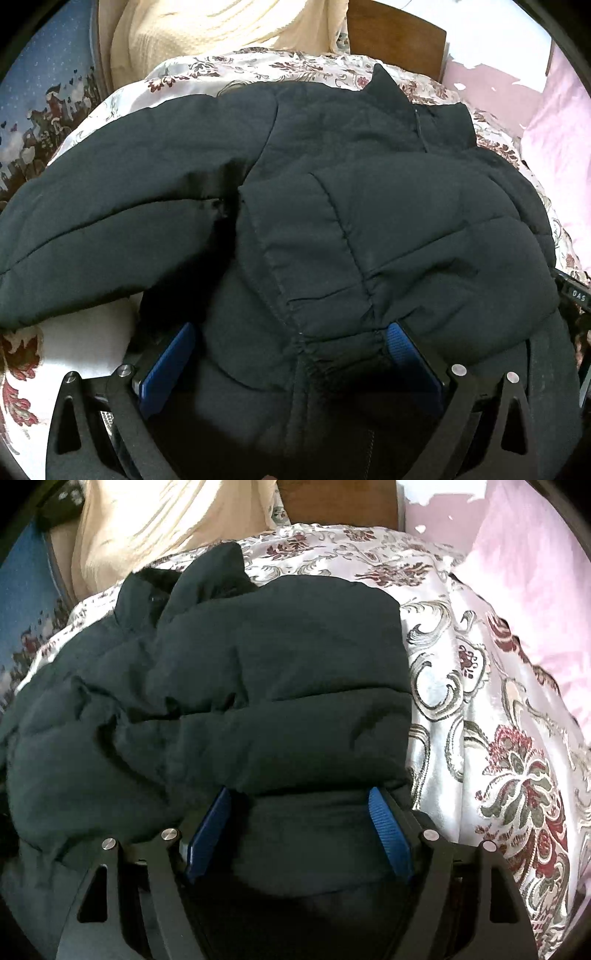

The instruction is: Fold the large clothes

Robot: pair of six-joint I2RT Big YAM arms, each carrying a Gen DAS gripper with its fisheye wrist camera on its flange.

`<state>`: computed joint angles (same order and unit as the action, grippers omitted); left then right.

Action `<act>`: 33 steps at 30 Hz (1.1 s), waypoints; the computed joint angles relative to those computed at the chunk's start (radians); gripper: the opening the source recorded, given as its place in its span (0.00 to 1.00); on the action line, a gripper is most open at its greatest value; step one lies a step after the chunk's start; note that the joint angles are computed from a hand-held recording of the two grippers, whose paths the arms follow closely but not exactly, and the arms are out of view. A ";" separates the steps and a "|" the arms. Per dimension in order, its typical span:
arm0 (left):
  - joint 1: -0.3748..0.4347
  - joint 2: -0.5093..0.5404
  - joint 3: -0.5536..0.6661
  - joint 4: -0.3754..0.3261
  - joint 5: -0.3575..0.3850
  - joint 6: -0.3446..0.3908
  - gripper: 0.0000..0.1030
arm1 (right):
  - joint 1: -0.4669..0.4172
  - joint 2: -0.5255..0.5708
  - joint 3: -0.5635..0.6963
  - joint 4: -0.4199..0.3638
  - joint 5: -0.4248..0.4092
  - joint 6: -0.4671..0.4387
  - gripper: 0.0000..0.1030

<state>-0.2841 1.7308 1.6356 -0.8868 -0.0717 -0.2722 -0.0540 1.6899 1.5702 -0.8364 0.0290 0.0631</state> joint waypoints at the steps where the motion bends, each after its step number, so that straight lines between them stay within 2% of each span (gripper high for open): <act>1: 0.000 0.000 -0.002 0.005 0.002 -0.002 1.00 | 0.004 -0.004 -0.011 0.010 0.006 0.000 0.72; 6: 0.007 -0.022 -0.033 0.045 0.040 -0.023 1.00 | -0.011 -0.013 -0.009 0.015 -0.016 -0.002 0.75; 9: 0.032 -0.081 -0.088 0.103 0.102 -0.077 1.00 | -0.007 -0.022 -0.022 0.032 -0.012 -0.012 0.81; 11: 0.048 -0.120 -0.110 0.100 0.105 -0.113 1.00 | -0.004 -0.030 -0.029 0.037 -0.009 -0.018 0.84; 16: 0.118 -0.252 -0.181 0.055 0.122 -0.187 1.00 | 0.039 -0.059 -0.022 0.014 0.080 -0.024 0.85; 21: 0.232 -0.358 -0.254 -0.012 0.138 -0.245 1.00 | 0.138 -0.134 -0.047 0.052 0.047 -0.012 0.87; 23: 0.286 -0.402 -0.303 0.008 0.131 -0.285 1.00 | 0.191 -0.139 -0.034 0.049 0.031 -0.028 0.87; 25: 0.329 -0.435 -0.349 0.036 0.089 -0.329 1.00 | 0.249 -0.126 -0.006 0.036 0.027 -0.052 0.87; 27: 0.362 -0.452 -0.378 0.062 0.080 -0.340 1.00 | 0.308 -0.106 0.019 0.027 0.035 -0.076 0.87; 31: 0.448 -0.445 -0.416 0.115 0.119 -0.371 1.00 | 0.404 -0.041 0.084 0.010 0.113 -0.104 0.87; 33: 0.482 -0.425 -0.419 0.126 0.156 -0.395 1.00 | 0.444 0.002 0.118 0.016 0.196 -0.109 0.87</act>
<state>0.1981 1.3057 1.2165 -0.7610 0.0845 -0.6673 0.3903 1.6924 1.6879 -0.8209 0.2249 -0.0456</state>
